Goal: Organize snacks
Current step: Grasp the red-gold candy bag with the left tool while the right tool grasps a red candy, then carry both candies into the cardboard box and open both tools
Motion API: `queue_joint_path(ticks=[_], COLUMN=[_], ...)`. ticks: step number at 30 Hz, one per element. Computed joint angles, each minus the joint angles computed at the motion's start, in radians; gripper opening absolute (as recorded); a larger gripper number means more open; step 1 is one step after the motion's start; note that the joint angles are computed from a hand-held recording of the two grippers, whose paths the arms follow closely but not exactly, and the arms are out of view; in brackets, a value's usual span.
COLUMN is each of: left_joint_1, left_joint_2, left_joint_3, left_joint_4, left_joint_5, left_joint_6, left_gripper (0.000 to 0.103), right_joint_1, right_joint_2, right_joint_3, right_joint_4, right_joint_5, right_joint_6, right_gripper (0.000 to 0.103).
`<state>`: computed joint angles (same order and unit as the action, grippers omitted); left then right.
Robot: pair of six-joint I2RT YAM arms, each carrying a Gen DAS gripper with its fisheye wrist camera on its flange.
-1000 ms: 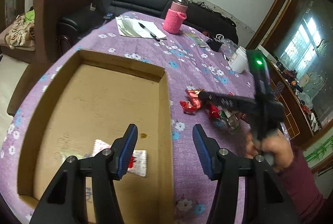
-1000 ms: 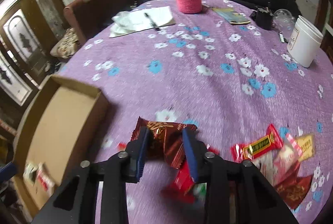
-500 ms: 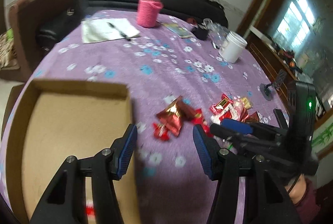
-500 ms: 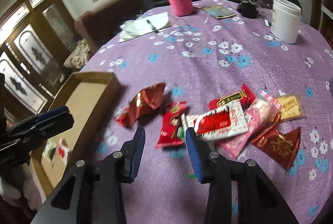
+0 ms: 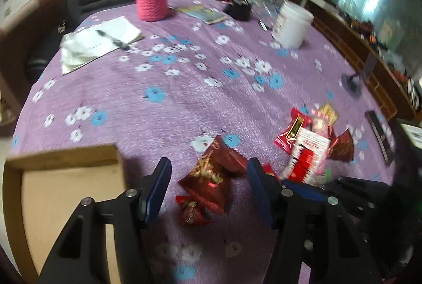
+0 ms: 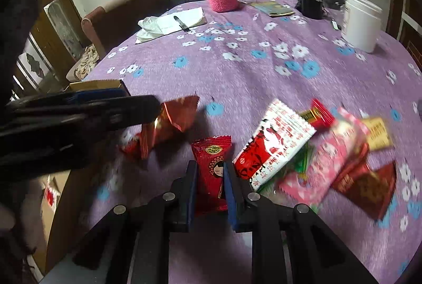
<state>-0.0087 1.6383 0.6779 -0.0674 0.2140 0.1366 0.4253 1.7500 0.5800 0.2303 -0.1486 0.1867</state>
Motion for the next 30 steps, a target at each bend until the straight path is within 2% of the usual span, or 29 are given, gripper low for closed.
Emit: queue_joint_path(ticks=[5, 10, 11, 12, 13, 17, 20, 24, 27, 30], left_joint_1=[-0.085, -0.128, -0.125, -0.121, -0.114, -0.123, -0.096, 0.006, 0.131, 0.299], left_joint_2=[0.093, 0.153, 0.159, 0.16, 0.158, 0.116, 0.04, -0.162, -0.349, -0.511], left_joint_3=[0.044, 0.054, 0.059, 0.06, 0.062, 0.024, -0.023, -0.109, -0.168, -0.198], left_joint_4=[0.026, 0.05, 0.044, 0.042, 0.033, 0.053, 0.048, -0.015, -0.115, -0.25], left_joint_5=[-0.112, -0.151, -0.143, -0.125, -0.101, -0.117, -0.082, 0.029, 0.125, 0.22], left_joint_6=[0.025, 0.013, 0.007, 0.003, -0.004, -0.033, -0.057, -0.074, -0.045, 0.032], left_gripper=[0.065, 0.067, 0.056, 0.027, 0.026, 0.026, 0.026, 0.026, 0.026, 0.026], right_joint_1=[-0.064, -0.112, -0.113, -0.116, -0.12, -0.13, -0.137, -0.15, -0.152, -0.149], right_joint_2=[-0.046, -0.08, -0.079, -0.079, -0.08, -0.097, -0.09, -0.099, -0.123, -0.143], right_joint_3=[-0.075, -0.103, -0.101, -0.102, -0.105, -0.114, -0.113, -0.128, -0.153, -0.17], right_joint_4=[0.047, 0.076, 0.071, 0.07, 0.075, 0.083, 0.085, 0.109, 0.146, 0.168], right_joint_5=[-0.101, -0.161, -0.159, -0.164, -0.17, -0.18, -0.204, -0.241, -0.274, -0.311], right_joint_6=[0.012, 0.012, 0.009, 0.006, 0.007, 0.002, 0.005, 0.01, 0.029, 0.052], right_gripper=[0.021, 0.021, 0.021, 0.021, 0.021, 0.021, 0.021, 0.021, 0.021, 0.021])
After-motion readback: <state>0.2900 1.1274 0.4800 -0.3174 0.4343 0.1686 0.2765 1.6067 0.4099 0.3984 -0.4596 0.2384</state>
